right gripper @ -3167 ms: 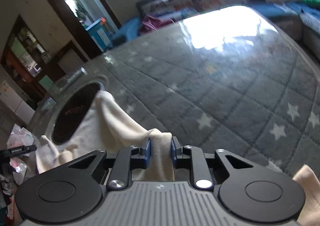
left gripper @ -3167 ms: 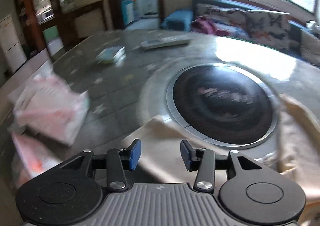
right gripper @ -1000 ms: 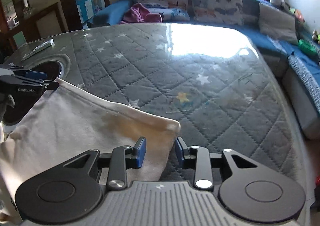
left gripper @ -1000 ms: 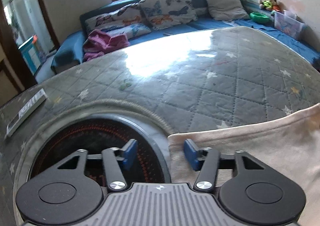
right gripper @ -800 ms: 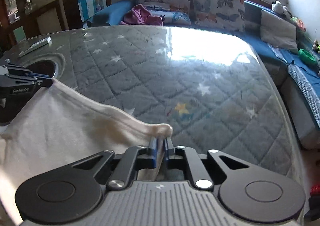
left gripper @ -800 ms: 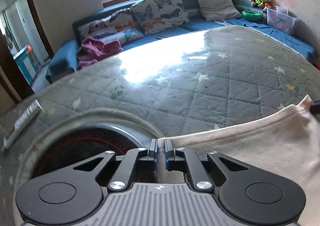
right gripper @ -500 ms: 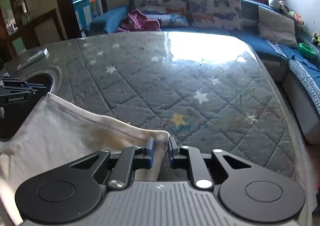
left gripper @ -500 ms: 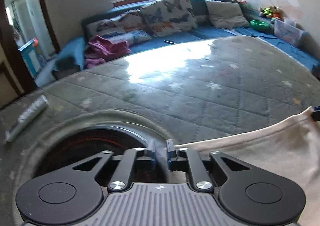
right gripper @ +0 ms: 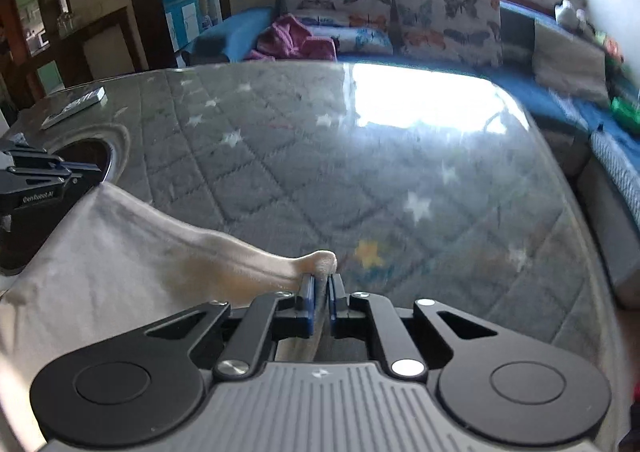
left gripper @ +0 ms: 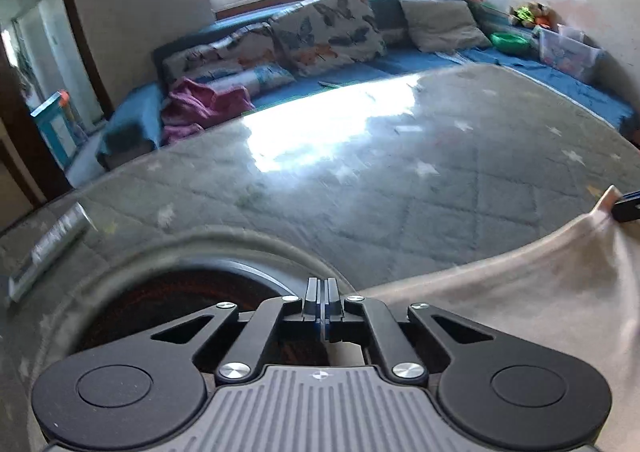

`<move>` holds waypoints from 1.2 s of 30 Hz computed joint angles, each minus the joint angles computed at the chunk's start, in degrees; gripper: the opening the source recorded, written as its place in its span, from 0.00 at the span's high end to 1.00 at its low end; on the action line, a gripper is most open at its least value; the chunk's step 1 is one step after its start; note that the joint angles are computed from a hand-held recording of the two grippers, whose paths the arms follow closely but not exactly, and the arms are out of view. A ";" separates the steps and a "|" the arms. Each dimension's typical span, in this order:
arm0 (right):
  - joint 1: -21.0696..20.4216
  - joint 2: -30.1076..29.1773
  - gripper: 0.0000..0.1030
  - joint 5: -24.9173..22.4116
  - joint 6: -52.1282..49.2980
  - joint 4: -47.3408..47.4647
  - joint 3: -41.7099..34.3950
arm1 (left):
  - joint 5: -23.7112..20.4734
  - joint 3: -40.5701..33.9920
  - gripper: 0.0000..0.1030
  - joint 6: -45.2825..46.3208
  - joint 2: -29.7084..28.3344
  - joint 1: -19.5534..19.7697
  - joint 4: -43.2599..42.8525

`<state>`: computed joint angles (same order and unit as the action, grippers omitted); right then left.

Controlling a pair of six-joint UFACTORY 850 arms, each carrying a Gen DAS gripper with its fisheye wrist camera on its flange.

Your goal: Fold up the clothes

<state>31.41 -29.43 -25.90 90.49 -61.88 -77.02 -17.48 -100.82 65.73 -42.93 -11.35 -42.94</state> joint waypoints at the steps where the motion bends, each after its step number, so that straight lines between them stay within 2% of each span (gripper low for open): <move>1: -0.10 -0.48 0.95 -0.56 -0.22 -0.68 -0.79 | 0.04 -1.19 1.00 -1.55 -0.66 -0.02 0.93; 5: -0.72 -3.49 0.95 -3.09 -1.84 -3.41 -5.33 | 0.85 -6.00 1.00 -10.65 -3.25 -0.44 8.67; 7: -1.05 -4.86 0.95 -4.01 -3.31 -3.36 -7.24 | -3.41 -8.75 0.95 -12.59 -4.19 0.37 7.77; 8: -1.26 -5.25 0.95 -3.90 -3.99 -2.90 -7.72 | -3.38 -8.21 0.92 -10.96 -3.77 0.62 6.19; 10: -1.66 -6.03 0.95 -3.72 -5.39 -1.96 -8.70 | -2.04 -6.21 0.68 -8.23 -2.60 0.83 4.68; 11: -1.83 -6.35 0.95 -3.58 -5.95 -1.59 -9.04 | -1.74 -5.22 0.53 -7.56 -2.13 0.82 4.92; 12: -1.94 -6.48 0.95 -3.34 -6.20 -1.42 -9.07 | -1.82 -4.55 0.51 -7.55 -1.89 0.84 5.72; 17: -2.18 -6.95 0.95 -2.79 -6.06 -1.08 -9.14 | -2.38 -3.80 0.53 -15.04 -2.40 0.42 13.62; 19: -2.24 -6.99 0.95 -2.73 -6.08 -1.00 -9.11 | -3.08 -3.65 0.71 -11.58 -2.31 0.69 9.89; 20: -2.27 -7.05 0.95 -2.74 -6.26 -0.96 -9.15 | -3.87 -3.85 0.87 -10.82 -2.39 0.70 9.00; 22: -2.25 -7.21 0.95 -3.00 -5.80 -1.56 -9.38 | -2.42 -2.94 0.96 -8.44 -1.94 0.21 7.89; 26: -2.39 -7.71 0.95 -4.07 -2.86 -4.39 -9.97 | 1.10 -3.77 0.97 -4.87 -2.38 -0.38 4.16; 30: -2.91 -9.26 0.91 -4.79 -4.16 -2.97 -11.67 | 0.61 -8.81 0.96 -16.48 -5.59 -1.32 16.06; 32: -2.77 -8.51 0.91 -4.82 -3.41 -3.61 -10.92 | 0.47 -9.66 0.92 -20.49 -6.17 -1.70 20.33; 34: -2.37 -6.94 0.90 -4.64 -1.85 -4.95 -9.41 | 0.58 -8.80 0.90 -20.01 -5.23 -1.65 18.71; 36: -1.22 -4.26 0.90 -4.00 -0.78 -6.85 -6.97 | 0.31 -6.94 0.88 -14.47 -3.46 -1.46 12.20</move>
<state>30.19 -33.68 -29.90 89.71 -68.73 -84.00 -17.17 -107.76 51.26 -46.39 -12.81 -30.75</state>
